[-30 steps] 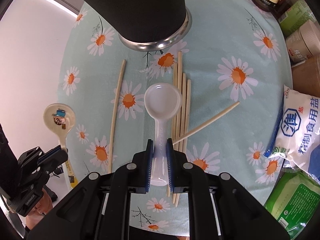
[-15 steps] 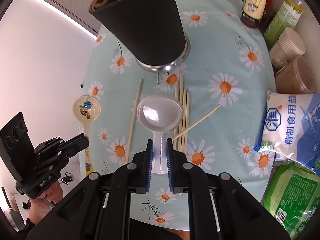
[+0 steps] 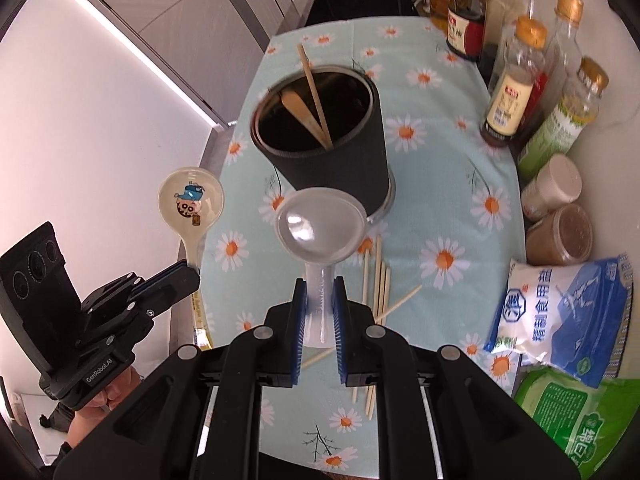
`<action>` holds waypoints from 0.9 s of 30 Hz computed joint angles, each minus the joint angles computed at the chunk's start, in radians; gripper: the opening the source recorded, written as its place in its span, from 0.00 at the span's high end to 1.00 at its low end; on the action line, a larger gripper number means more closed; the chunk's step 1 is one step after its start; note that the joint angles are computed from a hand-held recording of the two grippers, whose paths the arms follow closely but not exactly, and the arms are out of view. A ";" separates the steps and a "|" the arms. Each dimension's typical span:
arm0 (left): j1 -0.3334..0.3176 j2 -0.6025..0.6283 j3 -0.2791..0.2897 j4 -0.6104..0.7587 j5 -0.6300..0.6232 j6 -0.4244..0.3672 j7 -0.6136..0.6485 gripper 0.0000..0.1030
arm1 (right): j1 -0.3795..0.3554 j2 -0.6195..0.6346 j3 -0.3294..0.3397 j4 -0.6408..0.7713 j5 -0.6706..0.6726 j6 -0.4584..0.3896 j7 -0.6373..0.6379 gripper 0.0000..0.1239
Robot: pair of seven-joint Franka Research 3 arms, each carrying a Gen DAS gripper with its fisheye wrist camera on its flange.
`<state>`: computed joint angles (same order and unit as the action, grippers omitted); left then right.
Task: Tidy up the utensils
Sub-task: 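Lift both spoons and carry them over the black holder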
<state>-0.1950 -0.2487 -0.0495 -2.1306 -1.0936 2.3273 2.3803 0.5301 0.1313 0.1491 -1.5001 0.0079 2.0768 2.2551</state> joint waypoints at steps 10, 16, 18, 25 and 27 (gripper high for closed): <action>-0.016 0.058 -0.017 0.116 -0.188 0.110 0.155 0.97 | 0.009 0.111 -0.029 0.219 -0.050 -0.037 -0.002 0.88; -0.009 0.117 -0.050 0.192 -0.281 0.185 0.255 0.97 | 0.006 0.192 -0.055 0.360 -0.040 -0.077 -0.008 0.88; -0.007 0.133 -0.061 0.211 -0.314 0.206 0.294 0.97 | 0.008 0.225 -0.064 0.421 -0.041 -0.100 -0.013 0.88; 0.006 0.224 -0.106 0.305 -0.422 0.273 0.421 0.97 | 0.015 0.349 -0.097 0.634 -0.040 -0.186 -0.011 0.88; 0.007 0.247 -0.124 0.326 -0.443 0.318 0.456 0.97 | 0.014 0.382 -0.104 0.687 -0.032 -0.206 -0.009 0.88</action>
<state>-0.1883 -0.0019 -0.1732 -1.8042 -1.5365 2.6449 2.8366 0.5446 0.5133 0.0449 -0.8128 -0.0242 1.8707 2.2462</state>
